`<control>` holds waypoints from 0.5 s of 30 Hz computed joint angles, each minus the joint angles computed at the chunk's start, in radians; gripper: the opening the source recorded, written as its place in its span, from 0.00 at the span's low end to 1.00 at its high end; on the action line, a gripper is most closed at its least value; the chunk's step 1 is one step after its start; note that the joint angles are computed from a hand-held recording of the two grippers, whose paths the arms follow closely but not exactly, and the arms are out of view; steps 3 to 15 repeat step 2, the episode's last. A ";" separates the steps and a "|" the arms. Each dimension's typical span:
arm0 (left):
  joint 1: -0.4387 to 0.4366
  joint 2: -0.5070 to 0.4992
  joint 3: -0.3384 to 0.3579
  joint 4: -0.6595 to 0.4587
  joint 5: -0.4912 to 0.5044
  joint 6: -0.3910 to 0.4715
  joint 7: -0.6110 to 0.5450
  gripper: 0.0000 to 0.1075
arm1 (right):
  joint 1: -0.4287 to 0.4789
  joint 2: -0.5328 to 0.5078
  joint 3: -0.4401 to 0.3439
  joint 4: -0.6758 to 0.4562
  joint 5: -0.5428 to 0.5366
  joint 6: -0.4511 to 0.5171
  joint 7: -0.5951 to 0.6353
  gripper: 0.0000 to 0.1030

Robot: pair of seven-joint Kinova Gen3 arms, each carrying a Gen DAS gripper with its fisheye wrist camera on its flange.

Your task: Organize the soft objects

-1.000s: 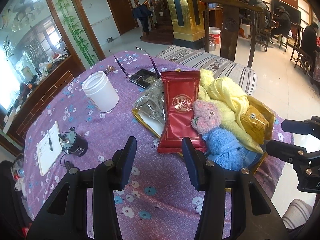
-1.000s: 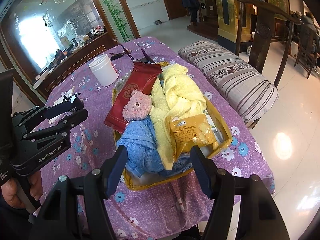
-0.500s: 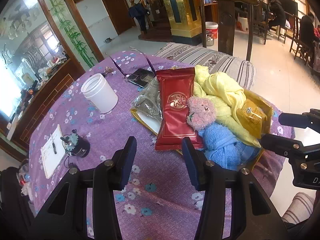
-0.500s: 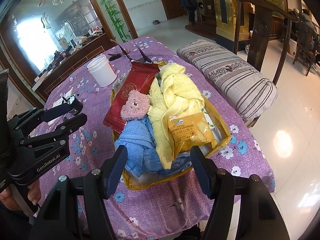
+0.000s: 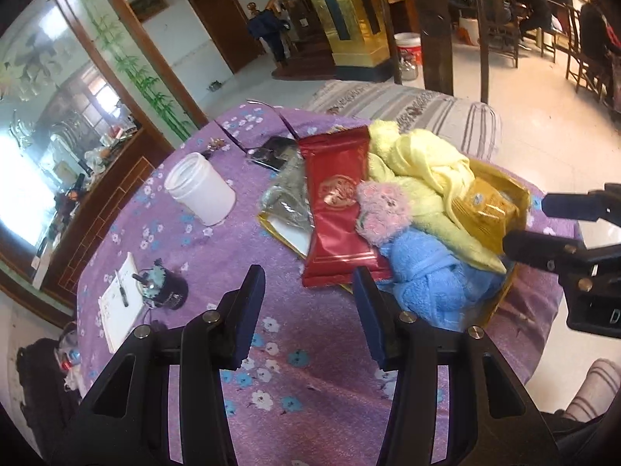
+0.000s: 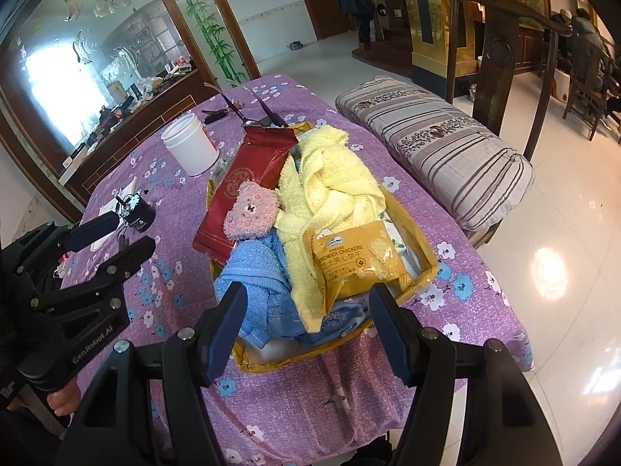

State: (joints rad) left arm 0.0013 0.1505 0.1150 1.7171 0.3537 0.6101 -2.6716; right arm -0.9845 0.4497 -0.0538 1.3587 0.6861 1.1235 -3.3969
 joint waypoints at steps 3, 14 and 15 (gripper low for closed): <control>0.006 -0.006 0.000 0.021 -0.008 -0.038 -0.003 0.44 | -0.001 -0.002 0.001 0.004 0.000 0.001 -0.005 0.64; 0.006 -0.006 0.000 0.021 -0.008 -0.038 -0.003 0.44 | -0.001 -0.002 0.001 0.004 0.000 0.001 -0.005 0.64; 0.006 -0.006 0.000 0.021 -0.008 -0.038 -0.003 0.44 | -0.001 -0.002 0.001 0.004 0.000 0.001 -0.005 0.64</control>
